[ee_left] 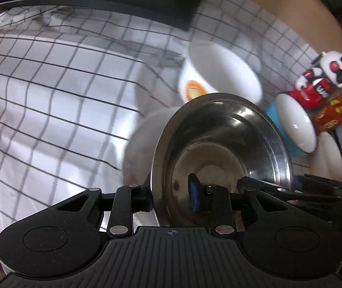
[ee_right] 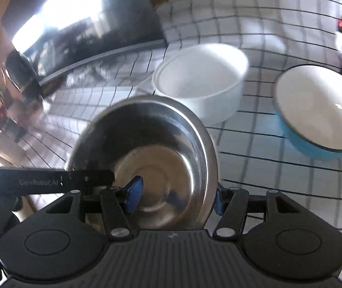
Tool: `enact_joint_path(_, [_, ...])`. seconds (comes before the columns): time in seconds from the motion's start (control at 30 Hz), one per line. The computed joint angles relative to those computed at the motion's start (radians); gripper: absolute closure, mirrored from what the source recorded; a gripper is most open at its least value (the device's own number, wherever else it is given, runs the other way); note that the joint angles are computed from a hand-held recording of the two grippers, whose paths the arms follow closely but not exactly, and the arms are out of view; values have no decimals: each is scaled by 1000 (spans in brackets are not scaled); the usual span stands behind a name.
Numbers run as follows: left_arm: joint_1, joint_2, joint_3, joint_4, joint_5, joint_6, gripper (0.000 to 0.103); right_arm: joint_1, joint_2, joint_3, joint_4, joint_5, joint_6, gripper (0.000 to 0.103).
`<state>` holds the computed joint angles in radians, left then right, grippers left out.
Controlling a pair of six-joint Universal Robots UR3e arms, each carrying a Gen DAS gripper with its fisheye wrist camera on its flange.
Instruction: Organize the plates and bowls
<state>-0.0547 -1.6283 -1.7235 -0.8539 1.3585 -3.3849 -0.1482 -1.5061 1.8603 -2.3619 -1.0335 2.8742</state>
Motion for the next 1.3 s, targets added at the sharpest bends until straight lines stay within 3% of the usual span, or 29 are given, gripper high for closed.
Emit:
enact_joint_path(0.37, [103, -51, -35, 38, -110, 182, 71, 149, 141, -78, -118, -186, 156, 43])
enact_joint_path(0.63, [109, -67, -42, 64, -130, 263, 71, 140, 156, -38, -197, -185, 208, 44])
enact_joint_path(1.03, [123, -20, -47, 33, -113, 272, 72, 96, 77, 42, -238, -153, 208, 42])
enact_joint_path(1.1, [116, -20, -38, 37, -94, 271, 73, 93, 52, 53, -247, -168, 206, 34])
enact_joint_path(1.23, [95, -42, -22, 59, -19, 251, 69, 104, 20, 87, -315, -254, 197, 30])
enact_joint_path(1.3, [114, -57, -19, 49, -46, 232, 65, 93, 32, 89, -310, -258, 202, 30])
